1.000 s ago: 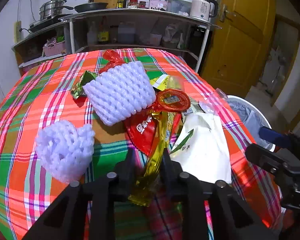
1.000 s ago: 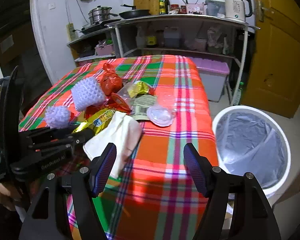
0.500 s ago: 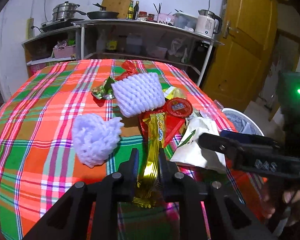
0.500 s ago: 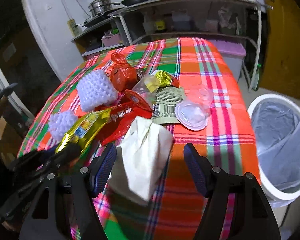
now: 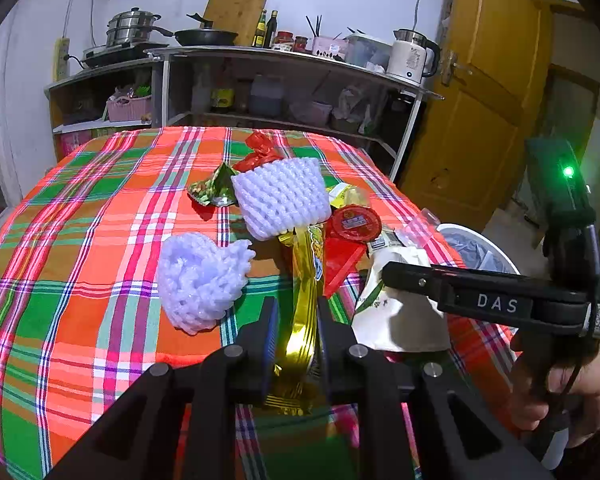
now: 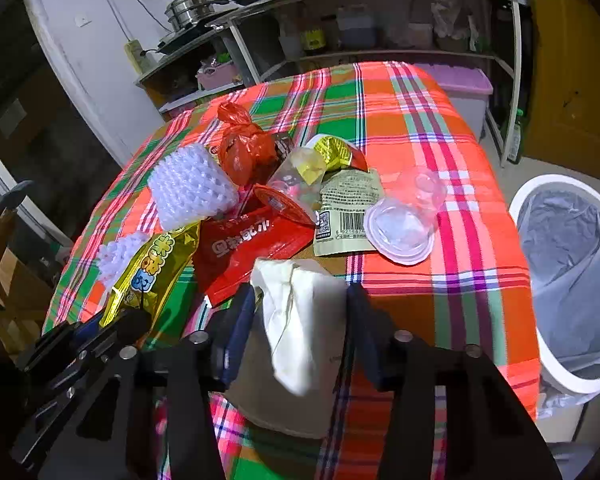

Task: Collect trash
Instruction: 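Carry the wrapper and tissue over the white bin and open both tools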

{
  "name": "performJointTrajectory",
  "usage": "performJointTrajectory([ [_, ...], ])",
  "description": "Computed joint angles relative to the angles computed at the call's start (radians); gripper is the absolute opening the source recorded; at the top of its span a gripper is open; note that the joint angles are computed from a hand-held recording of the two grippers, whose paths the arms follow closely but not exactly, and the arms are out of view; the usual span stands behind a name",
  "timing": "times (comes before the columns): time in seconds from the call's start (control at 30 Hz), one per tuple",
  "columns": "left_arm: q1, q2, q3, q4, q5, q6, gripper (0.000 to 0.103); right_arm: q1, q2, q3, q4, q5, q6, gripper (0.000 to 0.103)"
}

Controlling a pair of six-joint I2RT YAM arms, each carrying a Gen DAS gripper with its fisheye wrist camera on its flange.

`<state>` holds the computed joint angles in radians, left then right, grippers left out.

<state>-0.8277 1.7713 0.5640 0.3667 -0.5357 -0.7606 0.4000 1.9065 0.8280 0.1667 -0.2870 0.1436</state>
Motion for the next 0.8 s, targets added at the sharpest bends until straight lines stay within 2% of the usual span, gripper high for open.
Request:
performJointTrajectory([
  [0.3,-0.058,-0.020,0.052,-0.087,-0.047,-0.023,0.018,-0.053,-0.085,-0.093,0.035,-0.054,-0.035,0.043],
  [0.47,-0.081,0.005,0.126,-0.114,-0.039,0.007,0.018,-0.148,-0.164,-0.158,0.042,-0.098,-0.057,0.043],
  [0.6,-0.088,0.066,0.230,-0.132,-0.010,0.058,0.018,-0.239,-0.200,-0.180,0.032,-0.118,-0.077,0.043],
  [0.8,-0.081,0.209,0.455,-0.168,0.080,0.161,0.018,-0.412,-0.194,-0.169,0.008,-0.155,-0.124,0.043],
])
